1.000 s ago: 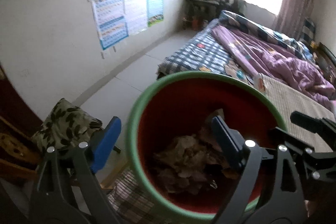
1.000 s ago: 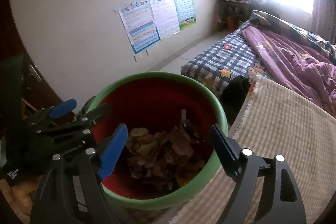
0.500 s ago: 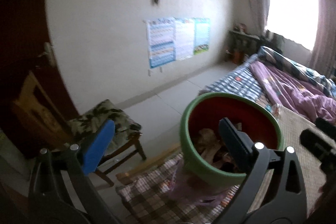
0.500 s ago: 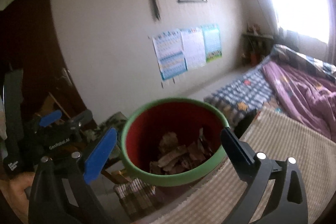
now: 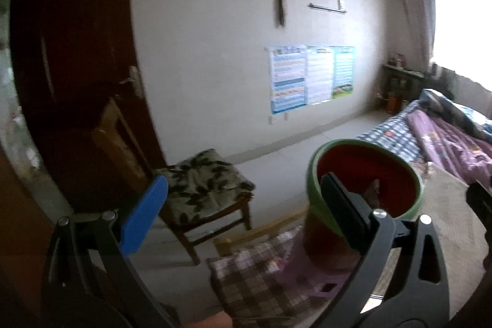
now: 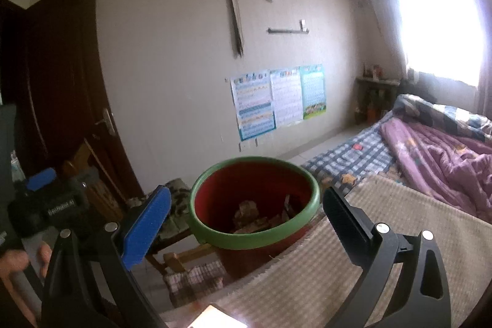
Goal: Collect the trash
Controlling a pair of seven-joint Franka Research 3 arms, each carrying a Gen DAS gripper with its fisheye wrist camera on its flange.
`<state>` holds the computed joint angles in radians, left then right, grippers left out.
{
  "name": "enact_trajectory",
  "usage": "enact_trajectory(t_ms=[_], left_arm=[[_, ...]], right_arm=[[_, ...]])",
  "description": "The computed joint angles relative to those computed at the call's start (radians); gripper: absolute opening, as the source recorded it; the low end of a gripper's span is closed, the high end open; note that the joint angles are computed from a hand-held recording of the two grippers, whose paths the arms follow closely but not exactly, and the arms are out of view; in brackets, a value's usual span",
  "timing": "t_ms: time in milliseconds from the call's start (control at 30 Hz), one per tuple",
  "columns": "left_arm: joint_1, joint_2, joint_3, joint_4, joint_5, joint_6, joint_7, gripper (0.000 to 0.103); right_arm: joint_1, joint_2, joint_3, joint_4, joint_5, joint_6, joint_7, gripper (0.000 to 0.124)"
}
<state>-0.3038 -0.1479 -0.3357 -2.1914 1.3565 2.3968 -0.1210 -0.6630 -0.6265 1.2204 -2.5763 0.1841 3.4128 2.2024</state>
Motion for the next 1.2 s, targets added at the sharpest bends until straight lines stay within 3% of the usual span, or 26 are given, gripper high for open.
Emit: enact_trajectory(t_ms=[300,567,833,1200], left_arm=[[-0.020,-0.038,-0.034,-0.019,-0.016,-0.066,-0.022,0.098],[-0.046,-0.011,-0.052,0.009,0.015,-0.115,-0.020,0.098],[-0.058,0.005,-0.031,0.021,0.005,-0.068,-0.014,0.098],[-0.066,0.019,-0.028,0.040,-0.013,-0.070,0.007,0.098]], right_arm=[[0.091,0.007,-0.065,-0.045,0.000,0.030,-0.064,0.096],[0.156,0.005,-0.116,-0.068,0.047,0.000,-0.100,0.096],[0.199,0.012,-0.162,-0.073,0.034,-0.043,-0.101,0.096],[0.212,0.036,-0.191,-0.074,0.016,-0.049,-0.090,0.096]])
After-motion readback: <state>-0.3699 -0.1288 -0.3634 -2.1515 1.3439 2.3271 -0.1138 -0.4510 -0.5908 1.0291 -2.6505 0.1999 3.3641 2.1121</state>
